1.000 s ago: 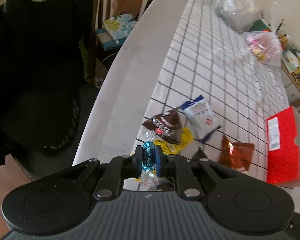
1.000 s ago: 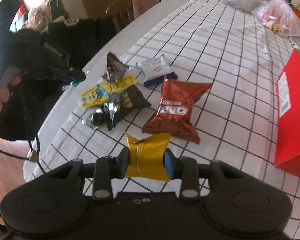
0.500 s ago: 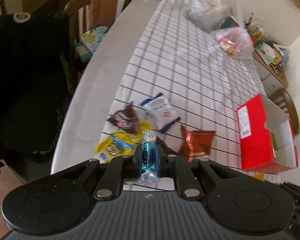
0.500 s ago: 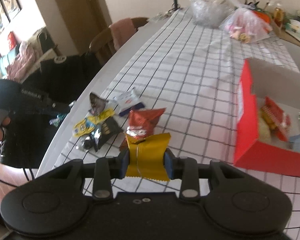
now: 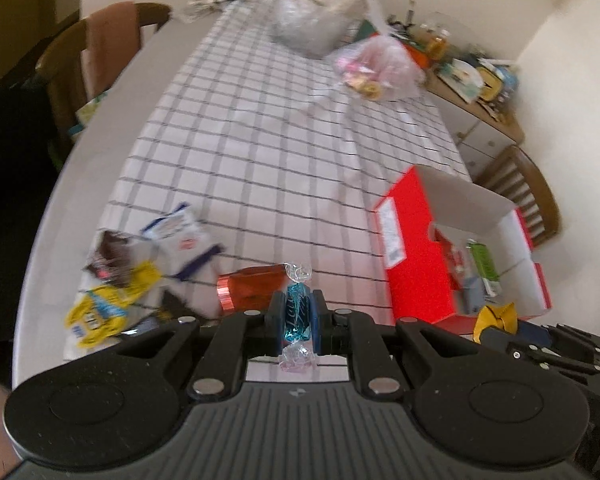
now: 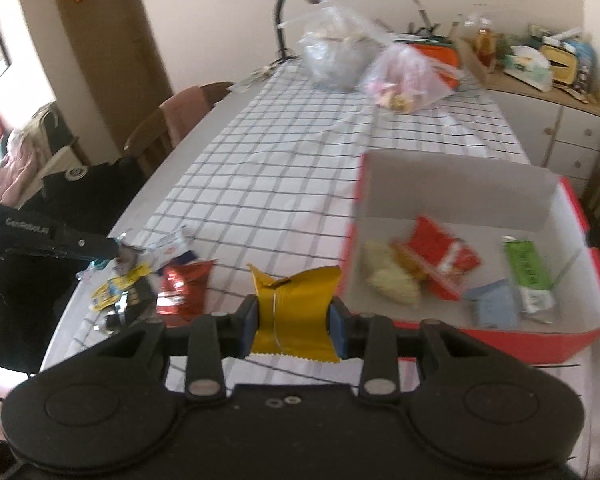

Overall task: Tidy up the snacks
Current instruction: 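Carry both candies into the red box and open both grippers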

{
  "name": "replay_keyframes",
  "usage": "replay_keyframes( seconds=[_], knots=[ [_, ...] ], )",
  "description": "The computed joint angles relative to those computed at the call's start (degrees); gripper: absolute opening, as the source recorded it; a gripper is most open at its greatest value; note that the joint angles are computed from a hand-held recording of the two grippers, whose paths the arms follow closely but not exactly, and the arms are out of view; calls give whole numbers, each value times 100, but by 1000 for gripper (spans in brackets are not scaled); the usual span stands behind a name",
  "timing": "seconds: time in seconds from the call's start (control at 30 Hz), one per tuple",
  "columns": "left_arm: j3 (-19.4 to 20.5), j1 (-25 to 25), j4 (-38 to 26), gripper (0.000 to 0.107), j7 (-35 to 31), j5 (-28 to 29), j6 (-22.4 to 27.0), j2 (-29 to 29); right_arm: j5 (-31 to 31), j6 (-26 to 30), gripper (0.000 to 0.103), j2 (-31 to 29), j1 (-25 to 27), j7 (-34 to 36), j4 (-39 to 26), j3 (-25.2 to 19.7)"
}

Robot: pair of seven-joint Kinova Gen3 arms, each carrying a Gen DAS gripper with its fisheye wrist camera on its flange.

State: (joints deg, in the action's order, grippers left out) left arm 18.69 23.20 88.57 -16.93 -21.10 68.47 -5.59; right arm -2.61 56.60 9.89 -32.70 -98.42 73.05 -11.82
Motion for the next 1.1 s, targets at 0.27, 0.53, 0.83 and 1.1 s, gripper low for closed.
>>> replay_keyframes(
  seconds=[0.27, 0.53, 0.83, 1.1],
  knots=[
    [-3, 649, -1065, 12, 117, -512, 143, 1064, -374, 16, 35, -59, 669, 526, 70, 225],
    [-406, 1302, -2232, 12, -180, -648, 301, 2073, -619, 86, 35, 158, 1219, 1045, -66, 386],
    [-943, 1743, -3565, 12, -715, -381, 720, 3110, -666, 279, 35, 653, 1541, 1419, -493, 479],
    [-1403, 1858, -4844, 12, -1291, 79, 1324, 3973, -567, 607, 35, 1206, 1578, 1606, -1117, 518]
  ],
)
